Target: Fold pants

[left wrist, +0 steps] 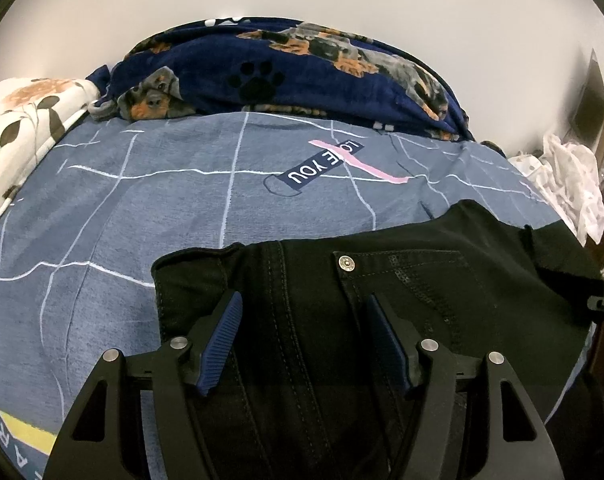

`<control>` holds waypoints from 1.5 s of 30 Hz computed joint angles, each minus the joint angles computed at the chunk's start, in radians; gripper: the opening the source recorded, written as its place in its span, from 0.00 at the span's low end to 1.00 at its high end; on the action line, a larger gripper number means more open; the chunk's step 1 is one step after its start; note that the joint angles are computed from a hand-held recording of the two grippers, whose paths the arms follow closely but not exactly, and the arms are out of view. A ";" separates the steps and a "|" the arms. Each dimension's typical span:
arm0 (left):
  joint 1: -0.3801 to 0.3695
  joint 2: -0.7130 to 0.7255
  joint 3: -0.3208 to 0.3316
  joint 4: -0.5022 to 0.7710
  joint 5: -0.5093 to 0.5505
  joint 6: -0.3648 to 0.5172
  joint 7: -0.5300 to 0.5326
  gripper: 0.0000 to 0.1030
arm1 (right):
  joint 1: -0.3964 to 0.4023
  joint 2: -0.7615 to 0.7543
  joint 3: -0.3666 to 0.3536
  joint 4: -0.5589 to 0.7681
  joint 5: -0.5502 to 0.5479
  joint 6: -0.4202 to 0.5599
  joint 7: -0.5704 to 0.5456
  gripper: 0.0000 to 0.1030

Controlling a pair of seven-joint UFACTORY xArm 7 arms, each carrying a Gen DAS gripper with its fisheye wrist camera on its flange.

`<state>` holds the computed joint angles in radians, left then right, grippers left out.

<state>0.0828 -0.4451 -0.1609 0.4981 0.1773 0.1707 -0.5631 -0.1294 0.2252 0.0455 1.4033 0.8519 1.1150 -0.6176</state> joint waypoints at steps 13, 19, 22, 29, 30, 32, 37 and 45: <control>-0.009 -0.008 0.012 -0.010 -0.012 -0.008 0.015 0.64 | 0.030 -0.020 0.006 -0.042 -0.015 -0.019 -0.002 0.16; -0.011 -0.011 0.015 -0.015 -0.019 -0.011 0.023 0.64 | 0.019 -0.016 0.009 -0.031 0.024 0.051 -0.043 0.42; -0.012 -0.012 0.016 -0.017 -0.022 -0.012 0.027 0.64 | -0.020 0.037 0.013 0.021 0.119 0.215 -0.058 0.53; -0.015 -0.017 0.021 -0.023 -0.031 -0.015 0.037 0.64 | -0.115 0.137 0.026 0.082 0.313 0.421 -0.013 0.54; -0.014 -0.015 0.019 -0.022 -0.032 -0.017 0.036 0.64 | -0.120 0.133 0.022 0.086 0.320 0.408 -0.017 0.54; -0.017 -0.019 0.023 -0.026 -0.036 -0.017 0.042 0.64 | -0.125 0.126 0.013 0.092 0.318 0.365 -0.025 0.54; -0.020 -0.021 0.024 -0.028 -0.045 -0.022 0.045 0.64 | -0.104 0.103 0.009 0.069 0.233 0.278 -0.054 0.36; -0.026 -0.023 0.028 -0.032 -0.057 -0.028 0.052 0.64 | -0.041 0.058 0.015 -0.002 0.119 0.167 -0.116 0.24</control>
<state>0.0570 -0.4680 -0.1329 0.4661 0.1205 0.1424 -0.5112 -0.1702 0.2835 0.0601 1.4014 0.9704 1.2823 -0.7331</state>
